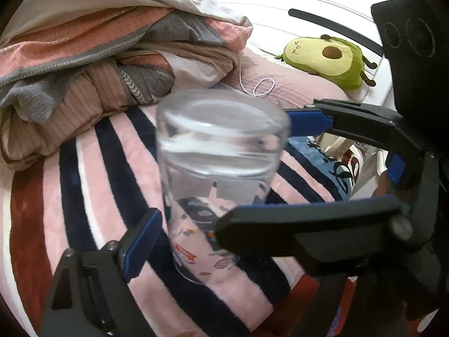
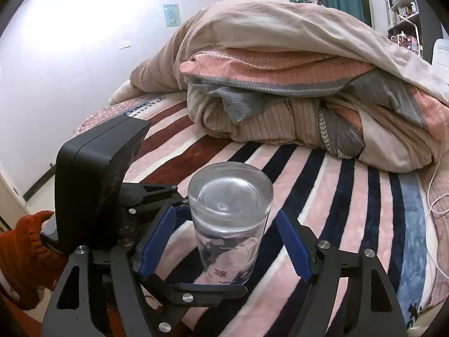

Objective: Flip cup upside down
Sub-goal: 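Lower the inverted glass onto the blanket with the right gripper and open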

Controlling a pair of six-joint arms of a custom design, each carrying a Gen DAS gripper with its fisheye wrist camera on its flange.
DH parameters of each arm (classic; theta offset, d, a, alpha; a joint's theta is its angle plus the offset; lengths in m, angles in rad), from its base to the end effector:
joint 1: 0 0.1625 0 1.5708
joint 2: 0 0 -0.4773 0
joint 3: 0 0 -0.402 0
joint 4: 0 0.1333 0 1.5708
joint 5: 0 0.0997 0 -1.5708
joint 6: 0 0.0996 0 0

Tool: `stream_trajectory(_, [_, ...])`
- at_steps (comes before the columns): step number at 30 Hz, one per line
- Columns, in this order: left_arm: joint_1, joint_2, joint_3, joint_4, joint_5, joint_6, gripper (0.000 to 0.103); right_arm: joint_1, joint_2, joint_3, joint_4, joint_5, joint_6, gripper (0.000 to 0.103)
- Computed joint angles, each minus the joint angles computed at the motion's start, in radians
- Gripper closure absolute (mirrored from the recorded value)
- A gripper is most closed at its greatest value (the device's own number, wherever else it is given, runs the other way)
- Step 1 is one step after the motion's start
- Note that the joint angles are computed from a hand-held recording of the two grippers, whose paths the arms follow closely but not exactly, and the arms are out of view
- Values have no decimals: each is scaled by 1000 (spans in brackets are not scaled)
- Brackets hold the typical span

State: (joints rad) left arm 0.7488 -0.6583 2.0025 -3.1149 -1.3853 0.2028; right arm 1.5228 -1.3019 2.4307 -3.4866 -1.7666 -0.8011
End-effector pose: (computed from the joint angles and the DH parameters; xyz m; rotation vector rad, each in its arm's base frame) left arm -0.3253 -0.5094 -0.0134 1.4481 2.6315 -0.3720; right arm 0.0928 -0.4433 0.2609 0.8299 -2.3777 0.8501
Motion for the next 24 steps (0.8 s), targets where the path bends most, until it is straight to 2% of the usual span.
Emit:
stream_trajectory(4, [-1,7,-3,-24,-3,8,16,-6,-1,-9,16,5,12,30])
stream_trajectory(6, [2,17,-5,-66,-6,10,23,-12,-3,-16,39,23,23,30])
stream_trajectory(8, [-8,27,-15,-84,44,14,45,-14,11,-36,47,17,42,30])
stream_trajectory(9, [-11,30,-17,-88,56,24,47,-16,17,-47,50,13,46,30])
stream_trajectory(11, [-11,36,-27,-84,66,32,46,-25,22,-67,67,15,64,36])
stream_trajectory(13, [-3,38,-36,-88,51,26,46,-41,14,-84,92,39,88,48])
stream_trajectory(15, [-6,43,-42,-102,57,42,46,-63,-8,-101,149,89,101,48])
stream_trajectory(17, [-18,51,-53,-112,87,73,46,-64,-13,-105,149,100,88,48])
stream_trajectory(21, [-16,53,-72,-107,67,119,47,-39,-7,-102,87,73,20,48])
stream_trajectory(24, [-9,51,-70,-84,43,140,47,-40,-14,-91,91,64,-21,48])
